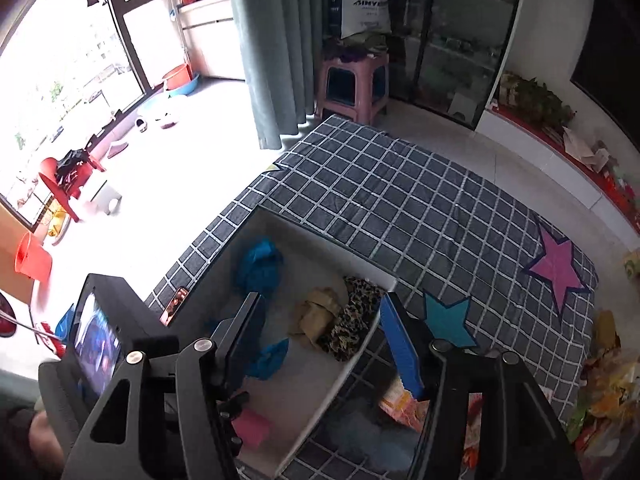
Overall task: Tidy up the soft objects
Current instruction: 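Grasp the light-blue fluffy duster with the left tool while the right tool grasps the polka-dot cloth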
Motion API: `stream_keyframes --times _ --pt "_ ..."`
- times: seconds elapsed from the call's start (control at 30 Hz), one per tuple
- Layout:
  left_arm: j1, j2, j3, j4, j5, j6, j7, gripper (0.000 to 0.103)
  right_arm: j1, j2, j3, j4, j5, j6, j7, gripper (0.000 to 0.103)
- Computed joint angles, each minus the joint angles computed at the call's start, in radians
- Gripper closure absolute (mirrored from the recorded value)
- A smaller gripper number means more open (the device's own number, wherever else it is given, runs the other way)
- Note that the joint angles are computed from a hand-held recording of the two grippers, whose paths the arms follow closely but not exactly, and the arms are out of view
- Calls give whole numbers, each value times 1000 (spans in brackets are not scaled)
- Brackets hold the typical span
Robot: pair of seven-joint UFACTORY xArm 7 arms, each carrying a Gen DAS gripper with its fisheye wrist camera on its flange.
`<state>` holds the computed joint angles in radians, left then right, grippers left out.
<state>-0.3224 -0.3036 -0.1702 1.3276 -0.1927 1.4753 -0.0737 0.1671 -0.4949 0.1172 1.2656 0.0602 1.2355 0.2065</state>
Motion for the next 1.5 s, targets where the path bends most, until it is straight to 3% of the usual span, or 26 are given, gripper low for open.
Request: stream_keyframes --times 0.33,0.43,0.6,0.7,0.73,0.8,1.1,1.33,1.5 --pt "-117 -41 -77 22 -46 -55 123 29 -40 -403 -39 -245 -16 163 -1 42" --pt "-161 -31 -114 33 -55 -56 134 29 -66 -525 -74 -320 -16 220 -6 24" --pt "-193 11 -165 21 -20 -70 16 27 -61 -647 -137 -444 -18 270 -126 25" --pt "-209 19 -195 -31 52 -143 -67 27 -67 -697 -167 -526 -31 243 -214 28" --pt "-217 16 -207 -56 91 -176 -78 27 -72 -716 -178 -554 -34 235 -242 35" --pt "-237 2 -233 -117 181 -254 -77 27 -84 -741 -202 -602 -53 200 -310 36" --pt "-309 26 -277 -241 402 -456 6 27 -104 -712 -297 -756 -106 28 -668 36" --pt "-336 118 -256 -223 425 -486 25 21 -176 -590 -298 -796 -37 -45 -745 36" --pt "-347 168 -219 -200 373 -471 58 12 -189 -496 -260 -812 7 -63 -746 36"
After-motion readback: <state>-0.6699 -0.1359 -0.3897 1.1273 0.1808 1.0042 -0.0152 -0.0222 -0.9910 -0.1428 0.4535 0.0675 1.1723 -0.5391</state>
